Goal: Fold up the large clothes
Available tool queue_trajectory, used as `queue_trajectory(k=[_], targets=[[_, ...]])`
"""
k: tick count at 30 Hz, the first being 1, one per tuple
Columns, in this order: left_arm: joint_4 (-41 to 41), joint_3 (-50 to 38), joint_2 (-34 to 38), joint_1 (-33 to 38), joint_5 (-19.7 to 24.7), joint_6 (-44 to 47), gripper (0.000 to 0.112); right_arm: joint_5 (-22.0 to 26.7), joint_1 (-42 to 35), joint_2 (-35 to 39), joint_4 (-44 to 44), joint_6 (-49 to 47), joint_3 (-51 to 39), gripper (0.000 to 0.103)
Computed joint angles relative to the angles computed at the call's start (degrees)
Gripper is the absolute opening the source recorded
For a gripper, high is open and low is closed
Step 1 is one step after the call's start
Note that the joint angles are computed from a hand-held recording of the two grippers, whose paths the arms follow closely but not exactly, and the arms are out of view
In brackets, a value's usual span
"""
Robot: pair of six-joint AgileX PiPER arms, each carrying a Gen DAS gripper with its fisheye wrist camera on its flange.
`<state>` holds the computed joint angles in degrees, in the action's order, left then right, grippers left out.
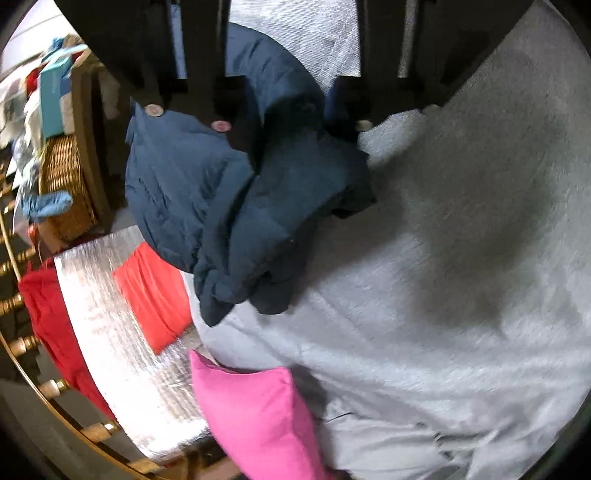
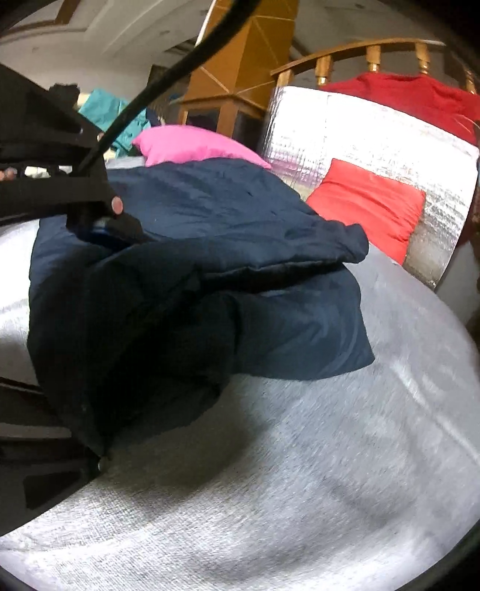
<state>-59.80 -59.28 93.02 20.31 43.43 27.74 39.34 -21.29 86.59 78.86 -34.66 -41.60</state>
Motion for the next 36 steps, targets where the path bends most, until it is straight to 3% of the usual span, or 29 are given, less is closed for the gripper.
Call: queue_trajectory(k=[5,9,19,25,30,31,34,36], targets=[[-0.15,1.74,-2.66,-0.16,-1.29,2.24,0.015,-5.95,4.4,-3.19,-6.1,4.6,-1.21,0.039],[2.43,3.68,-6.47,-1.23,-3.53,2.6,0.013,-8.11,6.12,-6.21,-10.23,6.94,-1.35,0.037],[1.35,10.68,-14.36,6.08,1.3,6.76,0.012,-4.21,3.88,-11.04,-10.82,2.96,2.84,0.037],[5.5,10.78,-13.44,4.79,-0.28,4.9,0.014,-3.87,4.4,-11.17,-11.45,2.03,3.86,0.037],[12.02,10.17,-13.3,3.22,-1.99,-0.55,0.035,-2.6,3.62,-9.26,-12.08,2.72,3.72,0.045],[13.74,10.22,-14.16,3.02,-1.95,-1.68,0.037,-2.23,3.28,-9.43,-12.88,3.32,3.7,0.051],[21.6,11.37,-19.07,1.66,-3.08,-6.54,0.05,-0.17,1.19,-12.26,-17.46,7.25,4.31,0.058],[27.54,14.18,-24.81,0.44,-6.66,-9.98,0.056,-0.2,0.51,-15.7,-22.89,11.23,4.54,0.059]])
